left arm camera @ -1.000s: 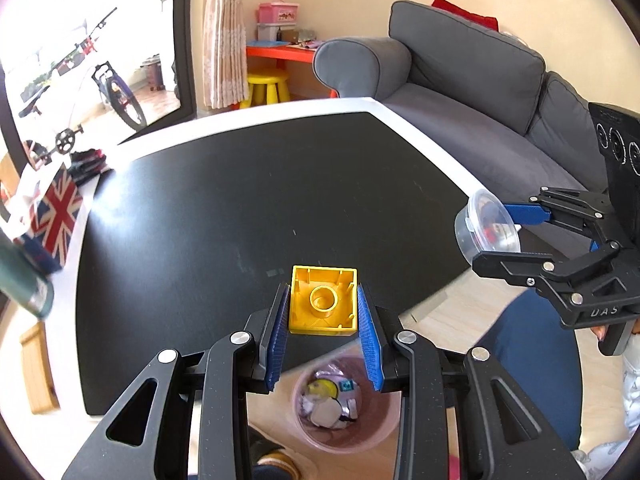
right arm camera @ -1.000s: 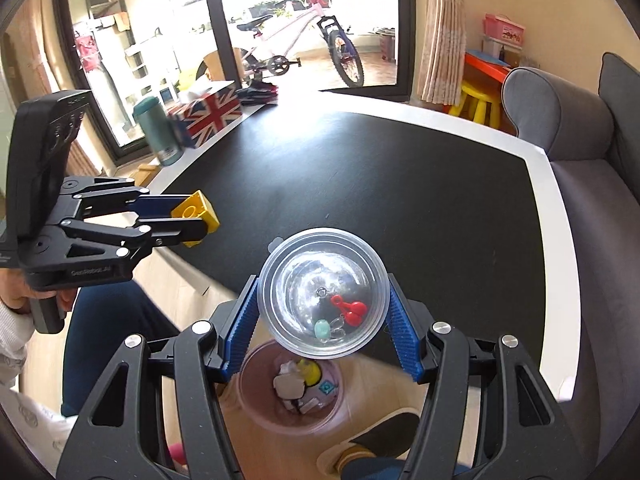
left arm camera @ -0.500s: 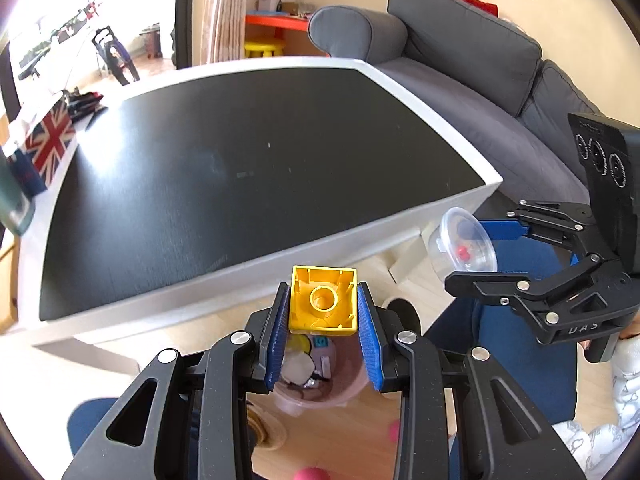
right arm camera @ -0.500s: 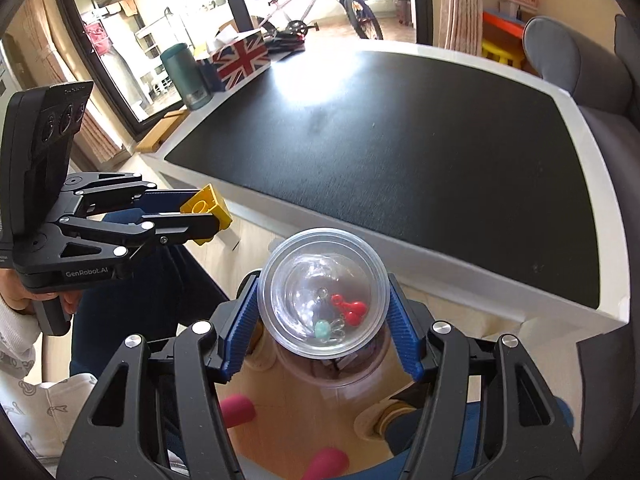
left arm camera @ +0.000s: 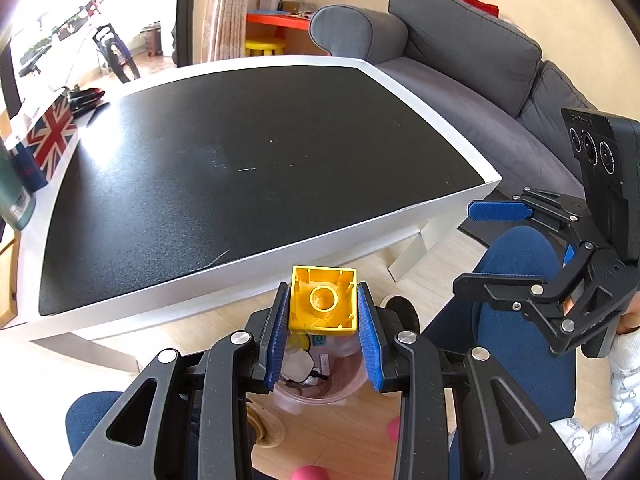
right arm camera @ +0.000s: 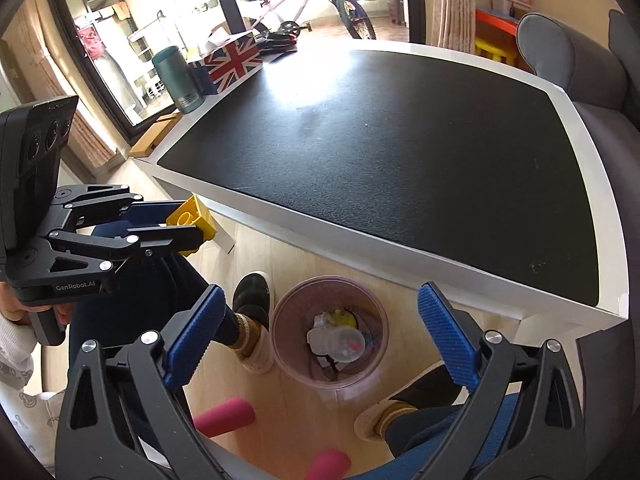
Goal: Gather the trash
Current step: 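Open the right tool over the pink bin, dropping the clear container, then open the left tool over the pink bin, dropping the yellow block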
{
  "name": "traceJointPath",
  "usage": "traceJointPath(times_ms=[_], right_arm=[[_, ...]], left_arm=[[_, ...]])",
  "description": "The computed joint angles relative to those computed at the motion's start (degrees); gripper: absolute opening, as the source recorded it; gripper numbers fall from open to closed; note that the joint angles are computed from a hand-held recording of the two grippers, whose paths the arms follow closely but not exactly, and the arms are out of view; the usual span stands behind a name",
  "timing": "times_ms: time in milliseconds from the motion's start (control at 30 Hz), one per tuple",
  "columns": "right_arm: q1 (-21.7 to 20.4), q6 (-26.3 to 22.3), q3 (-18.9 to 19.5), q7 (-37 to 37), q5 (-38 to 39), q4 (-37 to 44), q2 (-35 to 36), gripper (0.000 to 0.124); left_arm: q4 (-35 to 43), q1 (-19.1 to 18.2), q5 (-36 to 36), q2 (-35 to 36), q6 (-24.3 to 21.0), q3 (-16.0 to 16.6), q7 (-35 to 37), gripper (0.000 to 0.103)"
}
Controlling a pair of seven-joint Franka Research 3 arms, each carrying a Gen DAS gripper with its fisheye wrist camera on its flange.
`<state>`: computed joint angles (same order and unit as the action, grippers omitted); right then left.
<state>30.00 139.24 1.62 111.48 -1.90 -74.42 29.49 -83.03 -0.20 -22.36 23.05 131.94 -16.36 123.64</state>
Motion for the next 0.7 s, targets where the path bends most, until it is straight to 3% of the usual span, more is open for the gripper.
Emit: traceJointPath(times_ms=[700], right_arm=[[-0.4,1.0,-0.6,2.7,-1.0,-3.0,-2.1,0.096]], left_arm=[[2.6,-0.7,0.5,2.2,-3.1,-0.5,0.8,0.032]])
